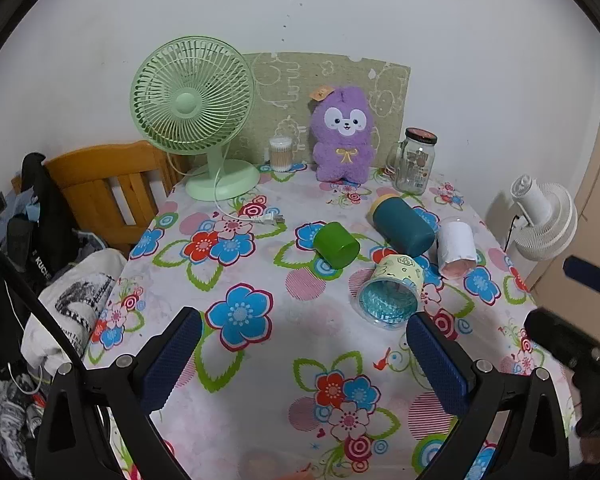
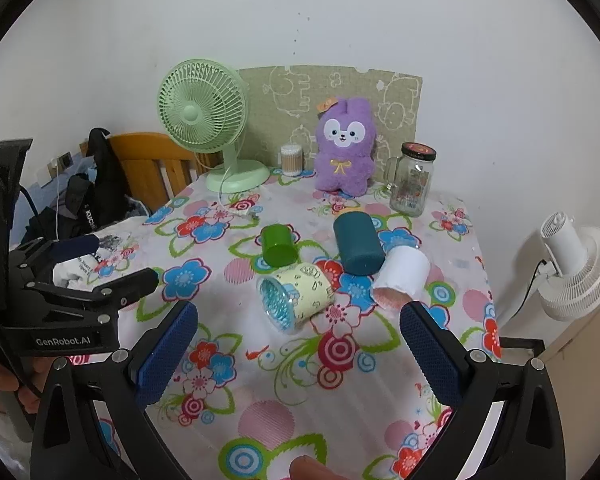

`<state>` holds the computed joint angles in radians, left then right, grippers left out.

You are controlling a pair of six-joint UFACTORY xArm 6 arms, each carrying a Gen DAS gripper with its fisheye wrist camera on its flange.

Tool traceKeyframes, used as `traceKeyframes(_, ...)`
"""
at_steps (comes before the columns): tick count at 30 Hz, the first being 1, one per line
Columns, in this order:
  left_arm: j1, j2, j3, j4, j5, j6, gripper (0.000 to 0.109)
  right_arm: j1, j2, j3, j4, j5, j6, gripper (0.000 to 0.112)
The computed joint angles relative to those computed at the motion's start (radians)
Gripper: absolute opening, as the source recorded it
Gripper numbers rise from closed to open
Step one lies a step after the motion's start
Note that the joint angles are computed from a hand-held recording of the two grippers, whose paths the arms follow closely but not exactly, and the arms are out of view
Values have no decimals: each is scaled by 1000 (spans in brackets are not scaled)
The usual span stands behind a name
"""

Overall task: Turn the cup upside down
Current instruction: 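Reach the right gripper toward the teal cup lying on its side, then close the right gripper around the teal cup body and lift it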

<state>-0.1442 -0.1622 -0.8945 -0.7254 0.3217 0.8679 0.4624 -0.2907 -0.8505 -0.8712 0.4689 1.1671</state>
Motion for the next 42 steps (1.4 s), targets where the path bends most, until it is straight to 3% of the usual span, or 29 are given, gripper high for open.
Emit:
traceKeyframes(7, -4, 82, -86, -3, -8, 75, 103, -96, 79, -60, 189, -63, -179, 102)
traceKeyframes(15, -18, 234, -250, -8, 9, 202, 103, -193, 268, -230, 382, -29, -431, 102)
traceKeyframes(19, -44, 323, -350, -37, 5, 330, 103, -237, 391, -350, 495, 6, -573, 102)
traceKeyframes(24, -53, 475, -544, 59, 132, 304, 103, -280, 539, -504, 757, 51, -824, 102)
traceKeyframes(27, -65, 570, -659, 106, 178, 315, 103, -302, 634, -627, 848, 128, -928, 102)
traceKeyframes(33, -75, 764, -935, 229, 360, 310, 103, -338, 814, -862, 915, 267, -1019, 102)
traceKeyframes(38, -89, 875, -1088, 320, 430, 277, 103, -342, 929, -1011, 927, 375, -1076, 101)
traceKeyframes(41, -93, 920, -1151, 352, 469, 260, 103, -343, 981, -1075, 925, 419, -1100, 93)
traceKeyframes(42, -94, 928, -1162, 359, 477, 260, 103, -344, 990, -1084, 935, 429, -1109, 84)
